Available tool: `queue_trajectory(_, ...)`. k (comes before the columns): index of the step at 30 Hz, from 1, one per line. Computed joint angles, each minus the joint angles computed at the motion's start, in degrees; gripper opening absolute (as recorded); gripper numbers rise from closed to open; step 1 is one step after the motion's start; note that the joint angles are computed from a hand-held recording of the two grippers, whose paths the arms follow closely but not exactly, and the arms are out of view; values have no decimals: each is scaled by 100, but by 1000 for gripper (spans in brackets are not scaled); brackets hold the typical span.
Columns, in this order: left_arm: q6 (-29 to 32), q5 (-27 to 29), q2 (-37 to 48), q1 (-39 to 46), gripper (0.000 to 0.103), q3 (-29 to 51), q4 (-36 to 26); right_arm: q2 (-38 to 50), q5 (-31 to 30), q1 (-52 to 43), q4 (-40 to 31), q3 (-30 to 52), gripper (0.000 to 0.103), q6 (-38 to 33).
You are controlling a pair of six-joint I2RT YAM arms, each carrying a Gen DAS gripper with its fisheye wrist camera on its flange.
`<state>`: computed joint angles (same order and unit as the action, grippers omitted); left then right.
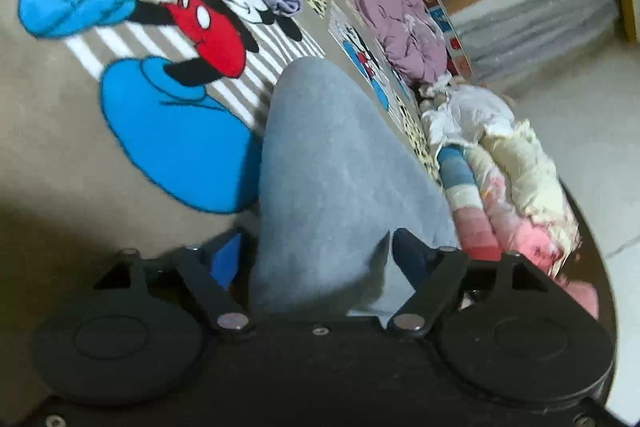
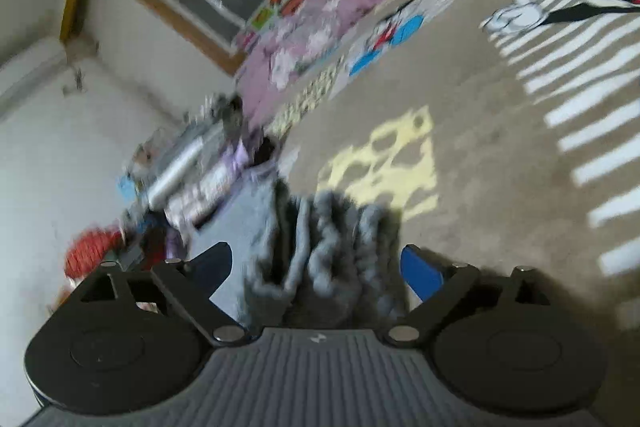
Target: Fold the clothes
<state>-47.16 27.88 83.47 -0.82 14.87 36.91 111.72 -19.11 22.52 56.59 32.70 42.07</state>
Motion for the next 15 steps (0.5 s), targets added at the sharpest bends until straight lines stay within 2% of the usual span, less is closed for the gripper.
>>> queue_trajectory(2,-33,-245,16,-175,79,192,-253,-51,193,202,-385,154,94,-341)
queue_trajectory(4,-8,-421,105,-343,56,337,-346,-69,430,346,-642,256,85,-491)
queue_trajectory(7,-60,-315,46,-336,47,308,-319,-103,511,376,-533,144,75,-370)
queue_trajectory(9,27,-150,-263,-270,44,209,-441,-215,547,418,-364,-48,66,-228)
queue_trajectory(10,123,-98,-552,-247,43,141,-605,-298,608,473,-263,-166,65,-143)
queue_trajectory(13,501,227,-1596,84,43,-66,-1391,-569,873,748,160,-561,62,206)
queue_trajectory(15,807,468,-2387,388,43,-169,-2059,-630,983,961,554,-789,62,682)
